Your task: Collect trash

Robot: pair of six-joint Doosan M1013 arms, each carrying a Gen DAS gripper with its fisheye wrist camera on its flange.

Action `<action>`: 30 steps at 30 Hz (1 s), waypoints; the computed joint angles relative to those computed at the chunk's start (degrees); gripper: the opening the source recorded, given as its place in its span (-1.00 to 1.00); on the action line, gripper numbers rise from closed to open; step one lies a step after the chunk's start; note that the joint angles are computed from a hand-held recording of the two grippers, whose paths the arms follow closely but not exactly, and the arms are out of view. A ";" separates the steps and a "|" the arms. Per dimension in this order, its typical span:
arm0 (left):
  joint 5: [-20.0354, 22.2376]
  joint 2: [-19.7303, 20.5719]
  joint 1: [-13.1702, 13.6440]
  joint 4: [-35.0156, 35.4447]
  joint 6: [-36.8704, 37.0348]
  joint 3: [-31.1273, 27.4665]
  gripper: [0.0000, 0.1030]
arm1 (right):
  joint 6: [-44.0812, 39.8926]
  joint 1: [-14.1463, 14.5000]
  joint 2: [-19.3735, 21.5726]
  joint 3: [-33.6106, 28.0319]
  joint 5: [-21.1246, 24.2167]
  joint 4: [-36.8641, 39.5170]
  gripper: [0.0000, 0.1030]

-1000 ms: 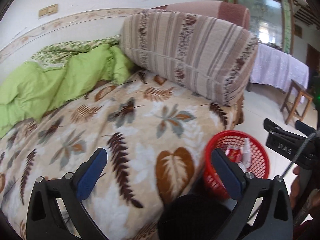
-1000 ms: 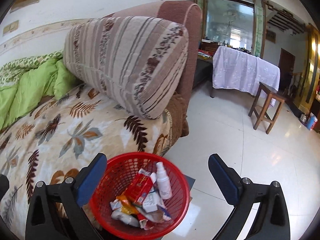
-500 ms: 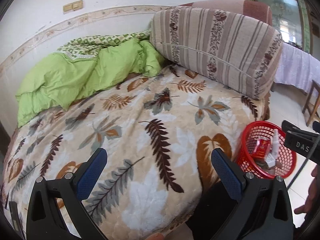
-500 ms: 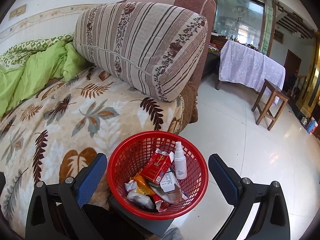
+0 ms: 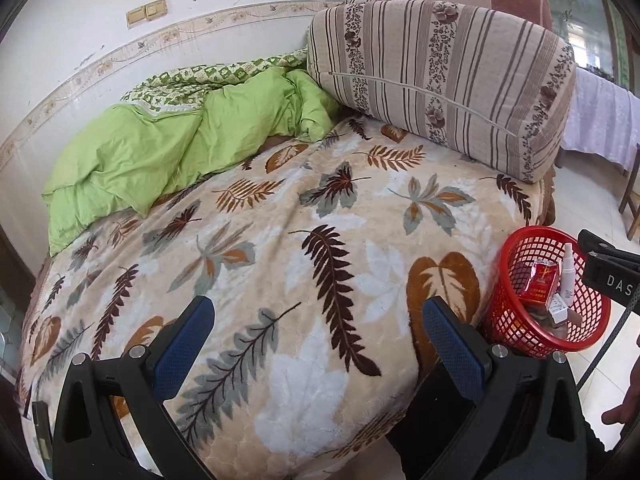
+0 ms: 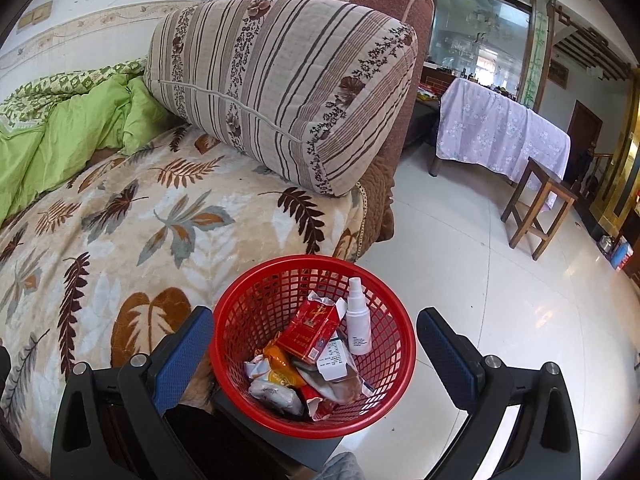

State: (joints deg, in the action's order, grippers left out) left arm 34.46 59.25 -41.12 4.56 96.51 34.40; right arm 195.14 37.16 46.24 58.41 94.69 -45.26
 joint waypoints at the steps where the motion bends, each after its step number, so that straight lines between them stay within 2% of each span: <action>1: -0.04 -0.05 0.01 -0.27 0.30 0.09 1.00 | 0.13 -0.02 -0.02 0.07 0.02 0.03 0.98; 13: 0.58 -0.23 0.27 -4.29 2.78 0.29 1.00 | 0.43 -0.06 -0.01 0.18 0.20 0.40 0.98; 22: 0.64 -0.18 0.13 -2.65 1.99 0.32 1.00 | 0.64 -0.08 0.00 0.31 0.03 0.77 0.98; 30: 0.66 -0.26 0.26 -4.33 3.33 0.57 1.00 | 0.64 -0.14 0.03 0.42 -0.04 0.84 0.98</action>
State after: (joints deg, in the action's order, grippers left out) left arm 35.12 58.99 -40.86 0.23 99.85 34.97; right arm 195.78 37.02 46.27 58.82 94.65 -44.42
